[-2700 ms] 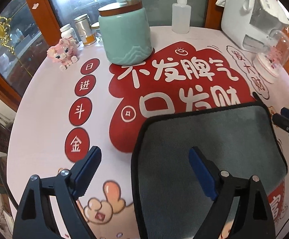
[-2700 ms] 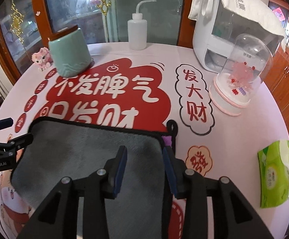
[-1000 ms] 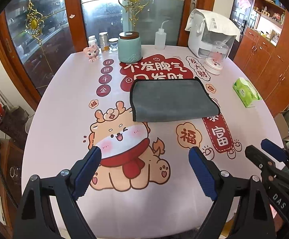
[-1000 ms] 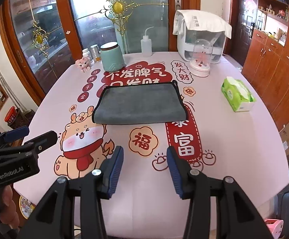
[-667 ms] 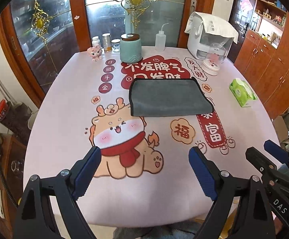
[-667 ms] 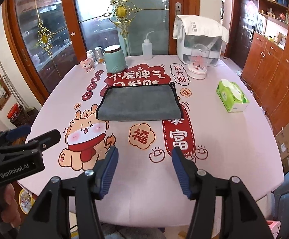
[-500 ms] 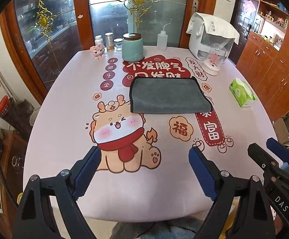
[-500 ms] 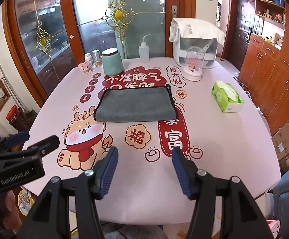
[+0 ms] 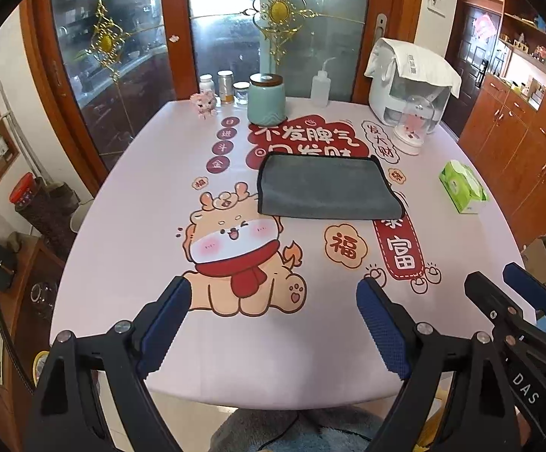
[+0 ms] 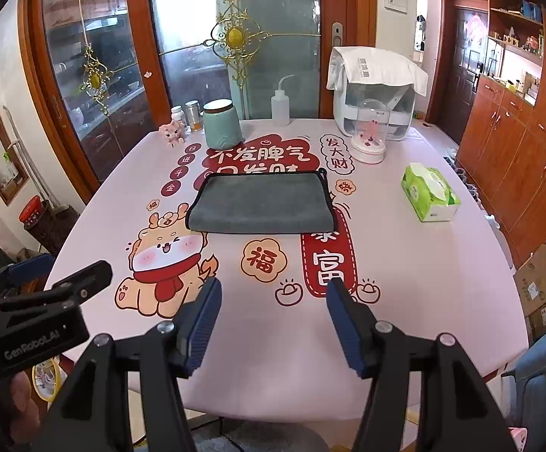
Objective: Fold towel
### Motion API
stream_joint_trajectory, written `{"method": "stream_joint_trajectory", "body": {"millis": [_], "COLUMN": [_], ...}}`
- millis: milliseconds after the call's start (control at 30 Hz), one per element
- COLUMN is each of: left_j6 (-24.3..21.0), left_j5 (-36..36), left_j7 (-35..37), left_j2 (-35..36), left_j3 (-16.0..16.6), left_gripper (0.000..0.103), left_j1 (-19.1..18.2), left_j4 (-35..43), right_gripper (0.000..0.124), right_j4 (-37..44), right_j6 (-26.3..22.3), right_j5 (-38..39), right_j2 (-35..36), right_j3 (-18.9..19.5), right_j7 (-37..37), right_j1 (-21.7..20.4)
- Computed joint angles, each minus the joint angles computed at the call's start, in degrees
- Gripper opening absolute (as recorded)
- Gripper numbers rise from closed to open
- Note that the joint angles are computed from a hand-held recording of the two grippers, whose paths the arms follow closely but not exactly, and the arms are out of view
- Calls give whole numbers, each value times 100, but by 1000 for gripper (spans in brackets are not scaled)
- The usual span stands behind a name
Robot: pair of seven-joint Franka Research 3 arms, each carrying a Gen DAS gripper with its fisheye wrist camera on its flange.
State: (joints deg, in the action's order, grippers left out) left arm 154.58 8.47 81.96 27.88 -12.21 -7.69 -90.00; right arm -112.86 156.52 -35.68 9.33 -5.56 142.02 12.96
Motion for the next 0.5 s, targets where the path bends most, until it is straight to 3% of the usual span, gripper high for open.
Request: {"method": "stream_joint_trajectory", "body": {"millis": [500], "left_j6": [65], "left_j5": [237], "left_j7": [-186], "left_j2": [-122], "left_j3": [62], "left_gripper": [89], "left_j1": [-67], "left_j4": [-125], "right_gripper": [59], "right_j4": [-47], "right_j6": [26], "right_j5": [-35], "right_j2": [-40], "right_j3": [25], "right_j7": [20], "right_j1": [-3]}}
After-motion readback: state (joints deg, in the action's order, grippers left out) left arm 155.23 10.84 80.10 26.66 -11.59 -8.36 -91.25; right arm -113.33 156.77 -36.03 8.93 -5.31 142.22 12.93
